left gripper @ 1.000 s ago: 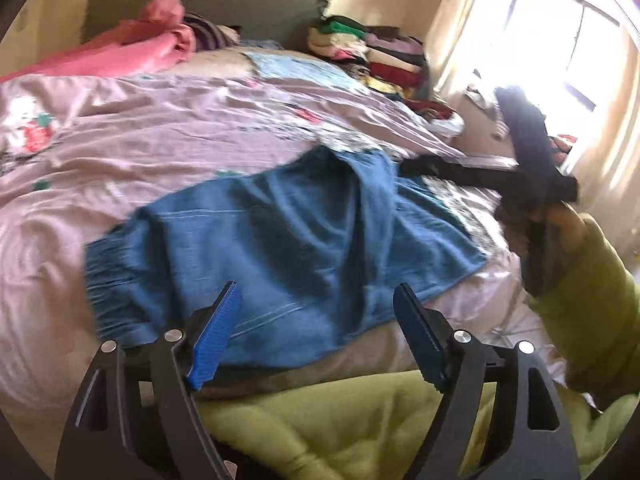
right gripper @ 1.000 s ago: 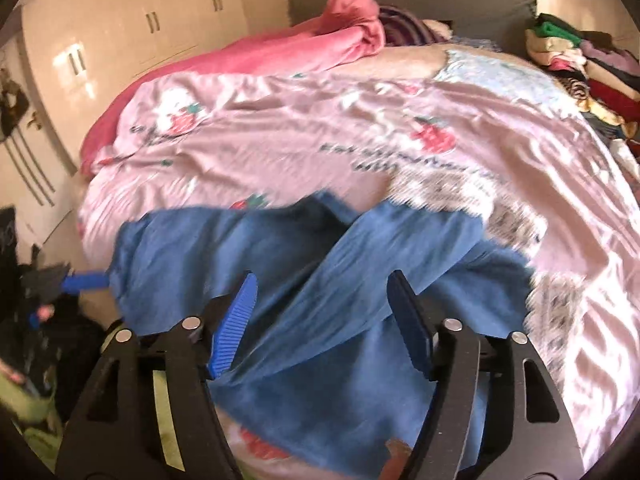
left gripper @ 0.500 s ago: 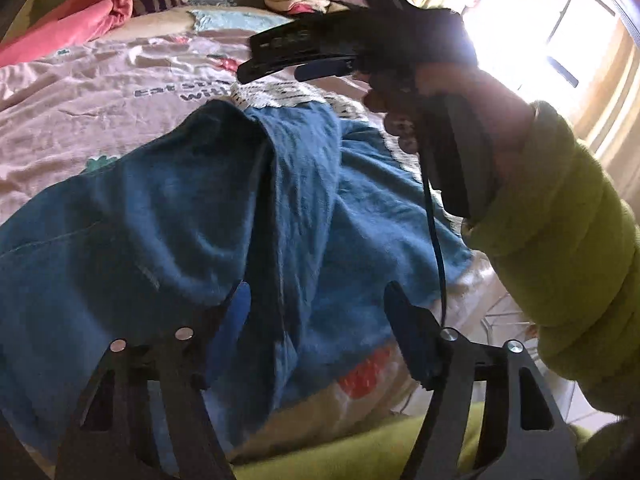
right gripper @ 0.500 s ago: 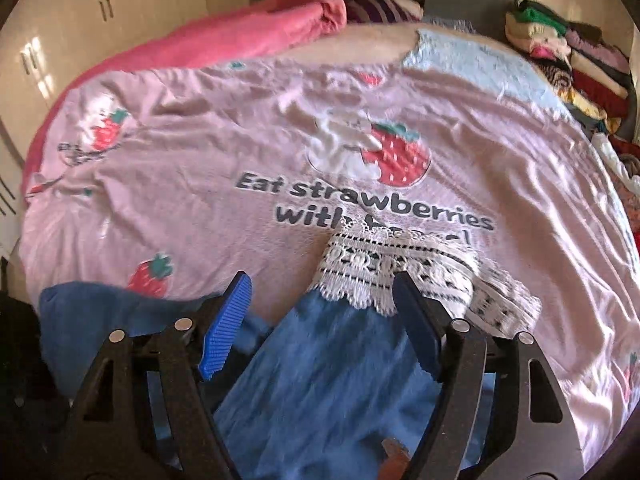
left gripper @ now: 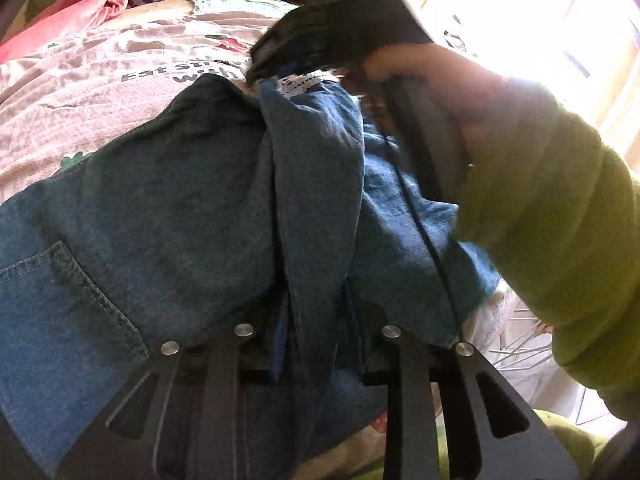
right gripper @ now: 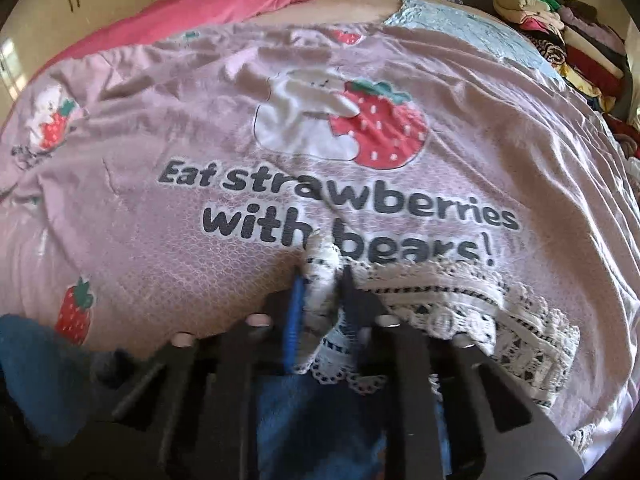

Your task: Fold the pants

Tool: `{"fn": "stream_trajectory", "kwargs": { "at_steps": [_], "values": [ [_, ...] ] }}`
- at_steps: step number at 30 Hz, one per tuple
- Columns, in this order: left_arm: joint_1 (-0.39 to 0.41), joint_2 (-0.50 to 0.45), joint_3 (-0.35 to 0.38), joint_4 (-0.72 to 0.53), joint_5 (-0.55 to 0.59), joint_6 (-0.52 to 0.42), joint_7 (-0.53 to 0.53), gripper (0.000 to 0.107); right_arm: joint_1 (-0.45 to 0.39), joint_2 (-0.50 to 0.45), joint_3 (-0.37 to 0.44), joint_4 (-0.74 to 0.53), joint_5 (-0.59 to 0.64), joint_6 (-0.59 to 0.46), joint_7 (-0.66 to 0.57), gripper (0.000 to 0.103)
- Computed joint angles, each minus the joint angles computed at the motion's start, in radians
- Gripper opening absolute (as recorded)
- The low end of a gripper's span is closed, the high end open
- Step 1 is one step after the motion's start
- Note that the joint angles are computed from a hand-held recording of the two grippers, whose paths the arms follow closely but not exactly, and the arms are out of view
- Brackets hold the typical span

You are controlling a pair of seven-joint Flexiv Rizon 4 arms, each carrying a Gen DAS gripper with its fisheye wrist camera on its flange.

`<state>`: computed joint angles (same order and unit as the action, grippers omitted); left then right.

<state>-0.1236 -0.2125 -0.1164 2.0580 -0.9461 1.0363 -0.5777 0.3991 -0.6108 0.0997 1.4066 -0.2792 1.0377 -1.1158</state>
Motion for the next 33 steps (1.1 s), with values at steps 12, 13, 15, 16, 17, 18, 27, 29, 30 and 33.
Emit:
{"fn": "stream_trajectory", "kwargs": {
  "at_steps": [12,13,15,16,17,18,27,29,30,33],
  "values": [
    [-0.029,0.022,-0.006,0.041,-0.033,0.126,0.068,0.01,-0.072,0.357,-0.041,0.458,-0.026,0.312,0.183,0.005],
    [-0.029,0.024,-0.005,0.043,-0.031,0.132,0.071,0.004,-0.085,0.391,-0.034,0.499,-0.027,0.327,0.199,0.005],
    [-0.026,0.043,-0.007,0.053,-0.056,0.126,0.092,0.004,-0.103,0.448,-0.027,0.564,-0.047,0.338,0.24,0.005],
    [-0.027,0.053,-0.007,0.057,-0.072,0.123,0.107,0.004,-0.117,0.482,-0.016,0.599,-0.044,0.341,0.251,0.005],
    [-0.028,0.069,-0.006,0.066,-0.099,0.122,0.134,0.004,-0.132,0.51,-0.003,0.631,-0.033,0.35,0.257,0.005],
    [-0.03,0.075,-0.002,0.065,-0.113,0.114,0.149,0.004,-0.146,0.533,0.013,0.656,-0.009,0.351,0.253,0.005],
    [-0.082,0.159,0.04,0.139,-0.071,0.113,0.209,0.004,-0.182,0.677,0.085,0.88,0.045,0.34,0.335,0.005],
    [-0.083,0.156,0.047,0.147,-0.043,0.093,0.195,0.004,-0.177,0.676,0.085,0.905,0.087,0.343,0.331,0.005],
    [-0.082,0.152,0.049,0.147,-0.024,0.085,0.186,0.004,-0.175,0.677,0.085,0.915,0.109,0.337,0.332,0.005],
    [-0.081,0.142,0.047,0.152,0.015,0.088,0.171,0.004,-0.174,0.679,0.087,0.94,0.124,0.333,0.339,0.005]
  ]
}}
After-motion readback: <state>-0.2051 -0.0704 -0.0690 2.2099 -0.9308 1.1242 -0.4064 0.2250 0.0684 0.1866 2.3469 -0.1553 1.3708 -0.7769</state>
